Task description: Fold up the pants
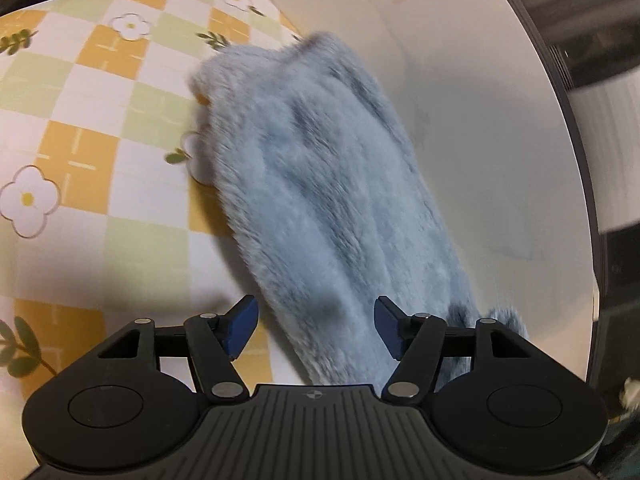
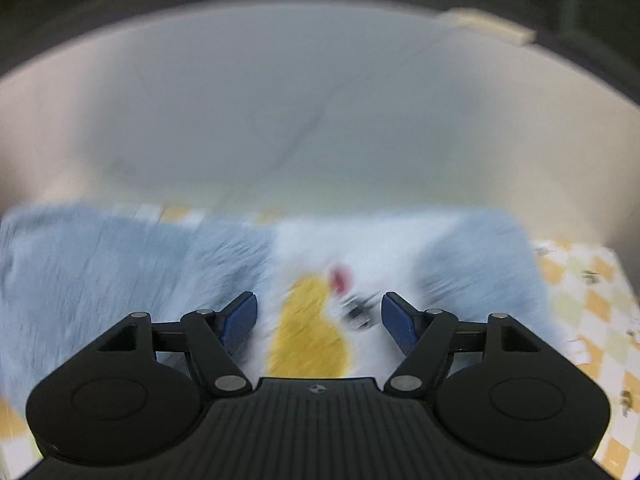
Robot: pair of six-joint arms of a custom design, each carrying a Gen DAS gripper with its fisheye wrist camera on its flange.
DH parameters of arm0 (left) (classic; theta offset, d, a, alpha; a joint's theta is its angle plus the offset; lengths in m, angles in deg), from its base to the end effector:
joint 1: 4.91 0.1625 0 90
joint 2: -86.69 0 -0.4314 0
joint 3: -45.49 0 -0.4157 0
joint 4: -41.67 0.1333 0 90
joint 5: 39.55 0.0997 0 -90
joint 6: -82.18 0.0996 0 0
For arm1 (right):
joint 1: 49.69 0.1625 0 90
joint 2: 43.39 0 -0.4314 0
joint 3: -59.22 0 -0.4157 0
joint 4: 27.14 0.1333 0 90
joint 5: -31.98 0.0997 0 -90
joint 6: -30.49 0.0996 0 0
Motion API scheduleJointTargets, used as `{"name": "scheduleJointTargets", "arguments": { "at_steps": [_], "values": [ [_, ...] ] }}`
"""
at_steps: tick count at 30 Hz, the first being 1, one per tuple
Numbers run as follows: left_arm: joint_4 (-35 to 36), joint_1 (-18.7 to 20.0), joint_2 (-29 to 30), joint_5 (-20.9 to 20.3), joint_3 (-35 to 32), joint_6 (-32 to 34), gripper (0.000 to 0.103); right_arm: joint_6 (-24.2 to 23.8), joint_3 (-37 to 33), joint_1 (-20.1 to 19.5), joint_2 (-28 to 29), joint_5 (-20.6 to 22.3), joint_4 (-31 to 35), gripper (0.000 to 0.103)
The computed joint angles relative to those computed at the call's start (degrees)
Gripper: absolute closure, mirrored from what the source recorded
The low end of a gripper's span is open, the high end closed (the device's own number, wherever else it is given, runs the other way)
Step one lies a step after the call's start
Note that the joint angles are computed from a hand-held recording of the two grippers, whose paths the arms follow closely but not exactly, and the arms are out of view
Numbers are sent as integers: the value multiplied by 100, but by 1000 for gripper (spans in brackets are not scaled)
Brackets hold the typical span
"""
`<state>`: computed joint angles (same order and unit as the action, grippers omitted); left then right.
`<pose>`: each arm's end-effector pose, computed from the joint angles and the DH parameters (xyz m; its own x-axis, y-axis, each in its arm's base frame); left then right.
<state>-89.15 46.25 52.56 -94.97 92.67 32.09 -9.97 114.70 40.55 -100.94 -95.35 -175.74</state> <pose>-0.4094 -0.8111 0.2846 -0.9435 -0.3295 0.0352 -0.2631 0.6803 -0.6841 0.0761 -0.7645 0.5897 -0.6053 0.0818 0.7917 -0.5190 0.7136 -0.4706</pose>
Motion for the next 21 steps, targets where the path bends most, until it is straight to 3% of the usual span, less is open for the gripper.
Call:
{"name": "scheduleJointTargets", "arguments": {
  "at_steps": [4, 11, 15, 21],
  "values": [
    [-186, 78, -69, 77, 105, -231, 33, -553, 123, 41, 185, -273, -181, 31],
    [-405, 232, 30, 110, -36, -298, 28, -204, -188, -65, 259, -95, 364, 30],
    [-725, 344, 146, 39, -114, -454, 27, -82, 8, -89, 142, -18, 311, 30],
    [-1212, 489, 460, -19, -469, -175, 27, 78, 28, -123, 17, 31, 469, 30]
  ]
}}
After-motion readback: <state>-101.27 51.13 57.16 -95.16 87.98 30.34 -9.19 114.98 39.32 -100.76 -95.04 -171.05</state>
